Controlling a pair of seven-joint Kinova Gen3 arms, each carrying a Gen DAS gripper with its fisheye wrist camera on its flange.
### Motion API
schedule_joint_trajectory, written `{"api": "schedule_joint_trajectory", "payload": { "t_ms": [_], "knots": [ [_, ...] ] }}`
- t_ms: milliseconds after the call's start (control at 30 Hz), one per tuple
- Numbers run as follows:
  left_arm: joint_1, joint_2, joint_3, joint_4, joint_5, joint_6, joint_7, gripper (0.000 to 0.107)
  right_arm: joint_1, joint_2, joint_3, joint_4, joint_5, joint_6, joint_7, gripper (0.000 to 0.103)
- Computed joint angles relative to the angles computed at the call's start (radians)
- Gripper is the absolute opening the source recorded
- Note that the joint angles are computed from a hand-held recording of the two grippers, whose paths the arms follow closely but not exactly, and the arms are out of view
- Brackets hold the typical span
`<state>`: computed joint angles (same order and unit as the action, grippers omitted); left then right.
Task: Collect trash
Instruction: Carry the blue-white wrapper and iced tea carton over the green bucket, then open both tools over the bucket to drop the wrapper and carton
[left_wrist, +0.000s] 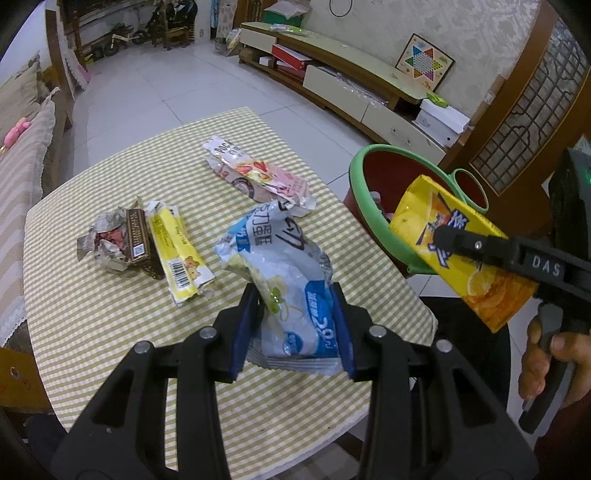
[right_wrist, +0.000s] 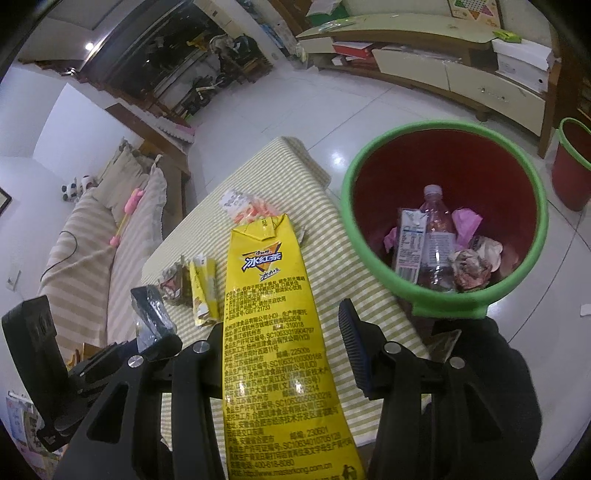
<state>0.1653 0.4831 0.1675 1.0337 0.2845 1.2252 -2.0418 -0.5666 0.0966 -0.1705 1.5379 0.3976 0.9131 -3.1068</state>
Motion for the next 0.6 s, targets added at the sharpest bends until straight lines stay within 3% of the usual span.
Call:
{"api": "schedule_joint_trajectory", "payload": {
  "t_ms": [433,600],
  "knots": [
    [0.073,0.070,0.022,-0.098,0.002,0.040,0.033,0.038,0.064,-0.076,-0.005,0.098,0.035,0.013,-0.065,0.046],
    [0.112,0.160,0.032,-0.226,0.013,0.102,0.082,0.038,0.115,-0.106,-0.004,0.133,0.057,0.007,-0.061,0.047]
  ]
}}
